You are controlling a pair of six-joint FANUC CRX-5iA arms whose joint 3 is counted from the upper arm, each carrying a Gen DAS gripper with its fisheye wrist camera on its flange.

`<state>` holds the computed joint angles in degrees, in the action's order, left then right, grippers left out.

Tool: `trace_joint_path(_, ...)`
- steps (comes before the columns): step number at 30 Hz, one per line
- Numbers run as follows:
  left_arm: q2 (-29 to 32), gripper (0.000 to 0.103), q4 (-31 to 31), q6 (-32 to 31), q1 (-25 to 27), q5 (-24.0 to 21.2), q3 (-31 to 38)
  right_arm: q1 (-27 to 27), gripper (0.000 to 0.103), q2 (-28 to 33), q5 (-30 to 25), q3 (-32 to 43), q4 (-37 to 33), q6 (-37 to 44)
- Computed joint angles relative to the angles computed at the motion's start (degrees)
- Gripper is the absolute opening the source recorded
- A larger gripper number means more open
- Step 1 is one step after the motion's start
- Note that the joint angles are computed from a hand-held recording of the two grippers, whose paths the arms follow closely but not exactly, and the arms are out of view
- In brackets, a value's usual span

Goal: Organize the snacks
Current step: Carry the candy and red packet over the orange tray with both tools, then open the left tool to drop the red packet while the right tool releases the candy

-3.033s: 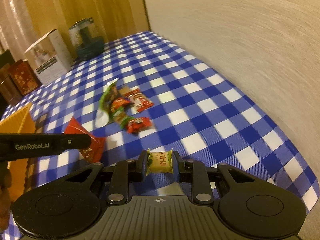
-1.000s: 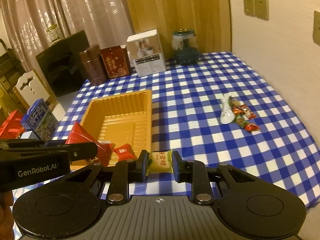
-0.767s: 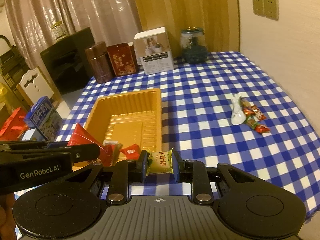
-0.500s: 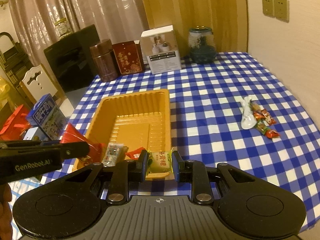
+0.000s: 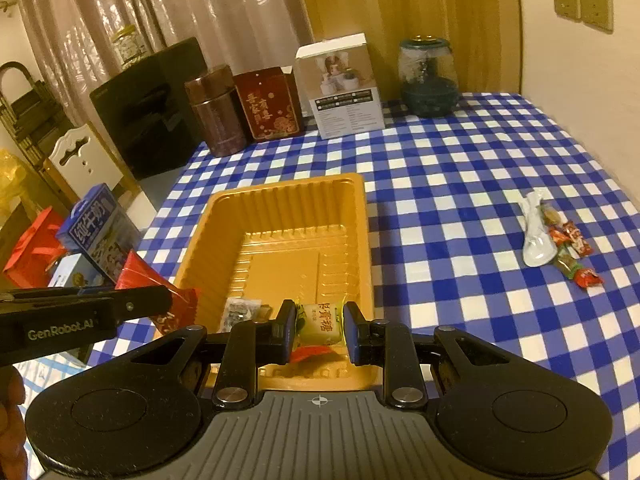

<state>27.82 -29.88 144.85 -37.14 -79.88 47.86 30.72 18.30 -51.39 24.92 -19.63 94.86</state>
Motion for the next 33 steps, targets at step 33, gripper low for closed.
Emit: trace_joint_path(33,-0.8,0.057,1.3,1.2,2.3,1.7,-4.2,0.0,0.026,4.8,-1.7,4.7,-1.4,-0.4)
